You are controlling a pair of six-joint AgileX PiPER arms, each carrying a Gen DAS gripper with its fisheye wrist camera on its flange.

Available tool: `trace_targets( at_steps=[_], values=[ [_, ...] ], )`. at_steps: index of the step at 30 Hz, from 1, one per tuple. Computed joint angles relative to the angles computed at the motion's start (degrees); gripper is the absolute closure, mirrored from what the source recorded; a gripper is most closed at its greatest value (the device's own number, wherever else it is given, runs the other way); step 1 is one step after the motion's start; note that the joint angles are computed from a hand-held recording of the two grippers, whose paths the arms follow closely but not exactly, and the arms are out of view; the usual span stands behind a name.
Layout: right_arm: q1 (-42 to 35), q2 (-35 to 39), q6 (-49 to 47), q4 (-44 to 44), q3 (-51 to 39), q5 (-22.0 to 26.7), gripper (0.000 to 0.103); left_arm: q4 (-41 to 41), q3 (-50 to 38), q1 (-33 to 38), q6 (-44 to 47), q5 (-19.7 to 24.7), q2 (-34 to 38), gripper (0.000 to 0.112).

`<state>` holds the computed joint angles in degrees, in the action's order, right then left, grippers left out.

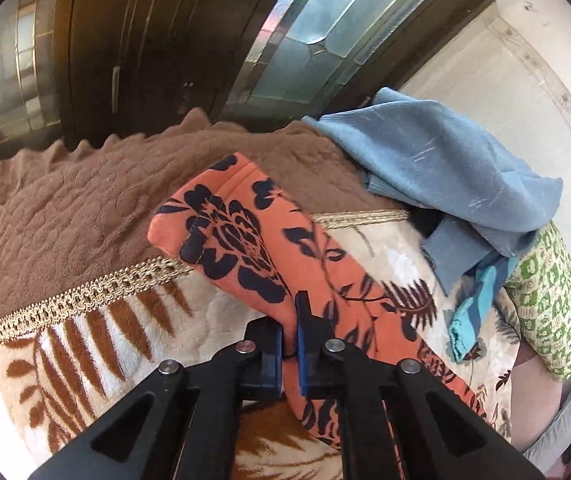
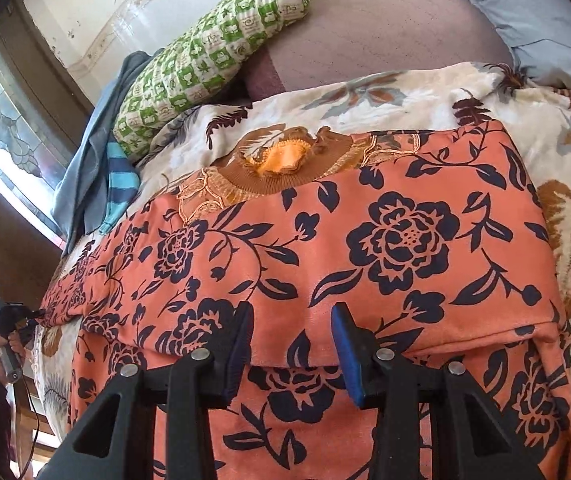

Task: Fold small clothes
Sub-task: 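Fold the held sleeve across the shirt body and open the left tool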

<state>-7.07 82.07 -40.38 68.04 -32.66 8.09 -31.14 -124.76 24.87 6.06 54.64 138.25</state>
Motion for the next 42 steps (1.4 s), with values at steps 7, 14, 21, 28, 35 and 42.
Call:
trace_targets(
  at_steps=[7,14,21,28,35,42],
  values=[
    [-7.3,-4.8,-1.8,2.9,1.2,7.5,0.06,-4.5,10.6,-7.0,11.1,-0.7,-14.4,0.107],
    [-15.3,-11.2,0.0,0.0,1.5,13.6,0.06,-3.2,24.4,-23.5,16.6,-3.2,-29.1,0.107],
    [-32.6,-12.4,-6.2,4.9,1.3,24.4,0.06,3.3,23.3,-45.9,8.1,-4.6,-28.7,0.107],
    [-45.8,-9.6,-9.8,6.6,-0.3,29.1,0.06,7.6,16.9,-64.3,-0.3,-2.5,-19.6,0.107],
    [-58.4,-5.8,-11.4,8.5,-1.4,38.3,0.046,6.6,11.7,-67.2,0.0,2.6,-14.1,0.052],
    [-52.1,-5.1,-10.3,7.2,-2.1,35.5,0.046,-6.5,16.5,-61.5,11.3,-0.8,-19.3,0.034]
  ],
)
